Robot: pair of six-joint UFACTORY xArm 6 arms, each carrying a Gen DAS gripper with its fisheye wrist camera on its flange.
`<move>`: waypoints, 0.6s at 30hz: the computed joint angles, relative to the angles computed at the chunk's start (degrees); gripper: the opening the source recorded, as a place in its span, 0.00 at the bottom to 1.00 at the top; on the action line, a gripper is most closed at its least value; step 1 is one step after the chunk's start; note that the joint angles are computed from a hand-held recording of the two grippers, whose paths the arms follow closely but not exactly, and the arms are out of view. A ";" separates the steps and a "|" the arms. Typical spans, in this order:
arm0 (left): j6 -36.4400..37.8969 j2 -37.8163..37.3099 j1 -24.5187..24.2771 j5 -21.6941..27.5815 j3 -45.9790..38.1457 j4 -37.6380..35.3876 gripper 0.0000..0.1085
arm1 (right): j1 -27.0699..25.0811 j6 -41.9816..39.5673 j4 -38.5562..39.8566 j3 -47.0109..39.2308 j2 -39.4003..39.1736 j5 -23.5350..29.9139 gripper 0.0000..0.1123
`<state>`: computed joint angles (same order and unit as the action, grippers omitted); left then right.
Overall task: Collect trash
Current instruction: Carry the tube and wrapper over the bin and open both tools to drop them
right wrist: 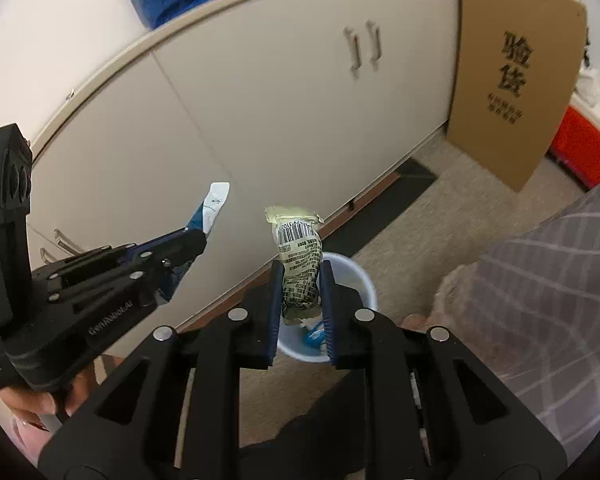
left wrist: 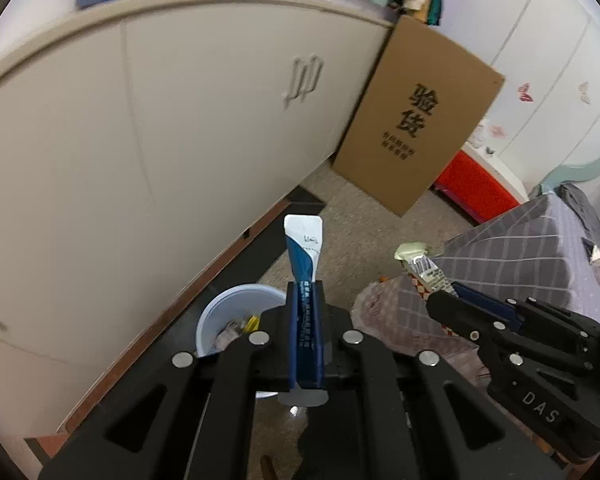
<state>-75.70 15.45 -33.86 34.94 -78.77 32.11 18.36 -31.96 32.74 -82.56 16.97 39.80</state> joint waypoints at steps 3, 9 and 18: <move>-0.36 -0.16 0.61 0.23 1.84 0.05 0.06 | 0.73 0.73 0.69 -0.14 1.42 -0.32 0.16; -0.47 0.51 1.30 0.41 2.55 0.24 0.06 | 1.27 2.50 1.06 -0.03 3.17 -0.88 0.16; -1.03 1.38 1.20 0.08 2.41 0.07 0.08 | 1.61 3.45 1.37 0.60 3.43 -3.17 0.16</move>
<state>-76.73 16.82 -32.66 35.02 -76.36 32.18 19.97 -28.52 34.11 -81.96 20.40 36.63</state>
